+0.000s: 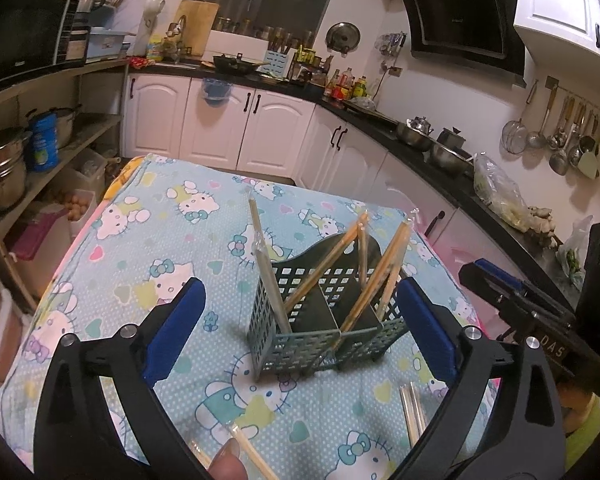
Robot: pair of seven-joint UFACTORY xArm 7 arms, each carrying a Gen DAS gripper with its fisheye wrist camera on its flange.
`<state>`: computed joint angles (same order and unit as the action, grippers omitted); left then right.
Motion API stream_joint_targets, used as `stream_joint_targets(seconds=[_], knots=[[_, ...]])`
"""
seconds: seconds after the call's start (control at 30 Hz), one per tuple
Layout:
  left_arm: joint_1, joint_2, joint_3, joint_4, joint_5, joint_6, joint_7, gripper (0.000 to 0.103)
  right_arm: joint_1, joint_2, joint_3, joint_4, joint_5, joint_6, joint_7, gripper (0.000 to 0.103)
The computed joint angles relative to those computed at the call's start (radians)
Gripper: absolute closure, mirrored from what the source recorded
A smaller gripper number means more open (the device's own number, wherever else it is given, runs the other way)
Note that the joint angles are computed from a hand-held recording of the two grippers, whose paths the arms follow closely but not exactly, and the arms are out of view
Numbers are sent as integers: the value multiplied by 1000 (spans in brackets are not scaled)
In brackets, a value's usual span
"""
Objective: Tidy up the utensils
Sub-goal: 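Withdraw both open tools from the caddy back toward the chopsticks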
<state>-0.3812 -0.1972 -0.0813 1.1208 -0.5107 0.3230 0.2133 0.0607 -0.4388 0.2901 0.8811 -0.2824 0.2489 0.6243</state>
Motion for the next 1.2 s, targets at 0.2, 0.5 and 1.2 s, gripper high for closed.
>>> stream_joint_targets(seconds=[0.2, 0.5, 1.2], knots=[[-4, -39, 6, -43, 2, 1, -8, 15, 20, -41, 2, -36, 13, 23, -1, 49], [-27, -97, 24, -118, 2, 2, -14, 15, 41, -116, 9, -102, 35, 63, 0, 49], [-64, -221, 69, -289, -4, 10, -43, 15, 94, -231, 20, -223, 89, 127, 13, 49]])
